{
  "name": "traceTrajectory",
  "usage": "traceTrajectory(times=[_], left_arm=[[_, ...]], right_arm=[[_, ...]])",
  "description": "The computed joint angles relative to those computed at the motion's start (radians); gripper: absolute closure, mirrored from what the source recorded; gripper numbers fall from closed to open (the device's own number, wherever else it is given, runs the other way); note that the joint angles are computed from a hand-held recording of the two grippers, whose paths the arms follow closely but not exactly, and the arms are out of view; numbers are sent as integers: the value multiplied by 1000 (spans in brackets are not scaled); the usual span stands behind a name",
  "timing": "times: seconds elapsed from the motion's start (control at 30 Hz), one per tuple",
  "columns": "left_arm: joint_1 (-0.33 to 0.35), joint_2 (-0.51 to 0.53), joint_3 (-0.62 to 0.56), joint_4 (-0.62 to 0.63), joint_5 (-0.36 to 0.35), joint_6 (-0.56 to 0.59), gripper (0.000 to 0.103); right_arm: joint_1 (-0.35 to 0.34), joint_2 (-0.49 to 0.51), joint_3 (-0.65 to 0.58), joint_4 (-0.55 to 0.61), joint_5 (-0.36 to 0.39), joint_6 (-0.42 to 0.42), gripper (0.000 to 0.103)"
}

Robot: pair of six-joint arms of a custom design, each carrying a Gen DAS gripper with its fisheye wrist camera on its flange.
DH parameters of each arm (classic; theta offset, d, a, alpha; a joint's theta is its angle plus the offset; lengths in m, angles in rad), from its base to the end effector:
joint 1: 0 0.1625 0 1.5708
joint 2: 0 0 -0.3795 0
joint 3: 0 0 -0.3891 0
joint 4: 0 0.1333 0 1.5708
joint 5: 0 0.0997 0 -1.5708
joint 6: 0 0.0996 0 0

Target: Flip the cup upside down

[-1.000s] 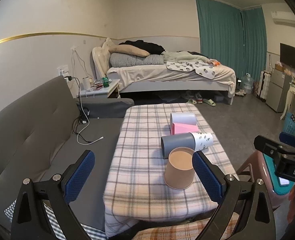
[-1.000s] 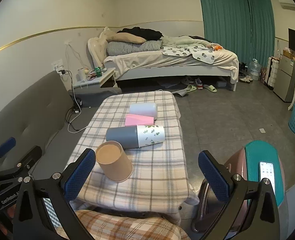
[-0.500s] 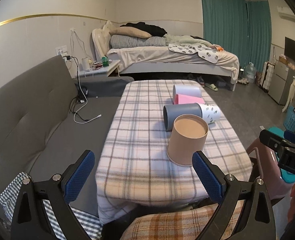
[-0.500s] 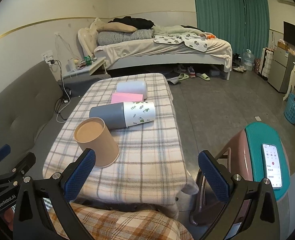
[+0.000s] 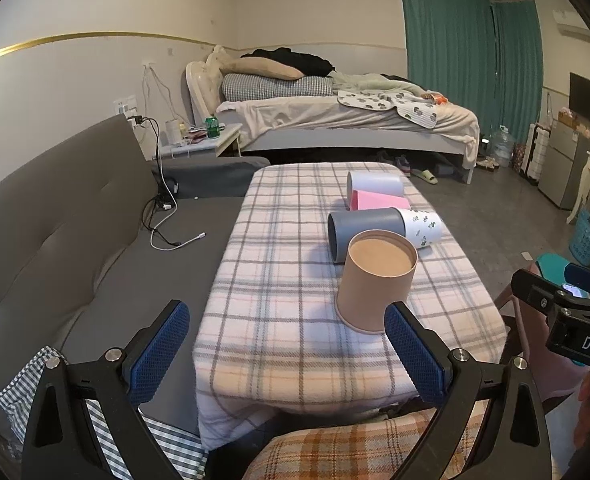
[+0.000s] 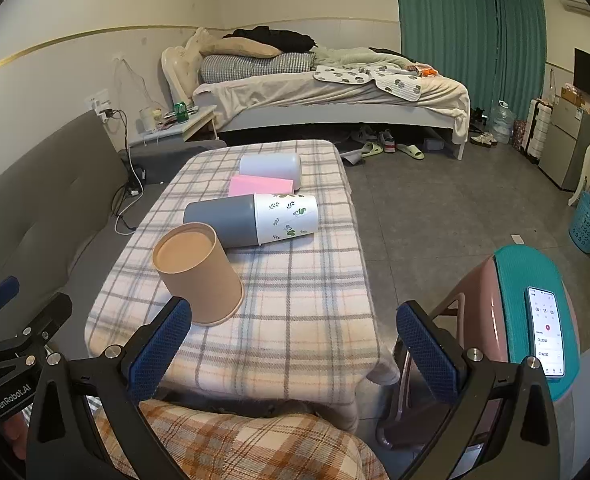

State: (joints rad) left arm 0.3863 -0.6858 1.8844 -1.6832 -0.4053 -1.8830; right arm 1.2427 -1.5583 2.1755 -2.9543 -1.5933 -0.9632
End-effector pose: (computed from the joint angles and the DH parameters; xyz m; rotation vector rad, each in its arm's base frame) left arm -0.3293 -0.3766 -0.0661 0.0560 1.9025 -1.1253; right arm -0.0251 -0.4805 0.3142 0.7844 -2.4234 0.8028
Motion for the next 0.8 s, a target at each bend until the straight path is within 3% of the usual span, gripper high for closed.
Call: traceTrajectory(times=[0.8], left_arm=[[1,8,0,-14,0,10,2]], right_arm=[[-1,7,-2,11,-12,6,0]])
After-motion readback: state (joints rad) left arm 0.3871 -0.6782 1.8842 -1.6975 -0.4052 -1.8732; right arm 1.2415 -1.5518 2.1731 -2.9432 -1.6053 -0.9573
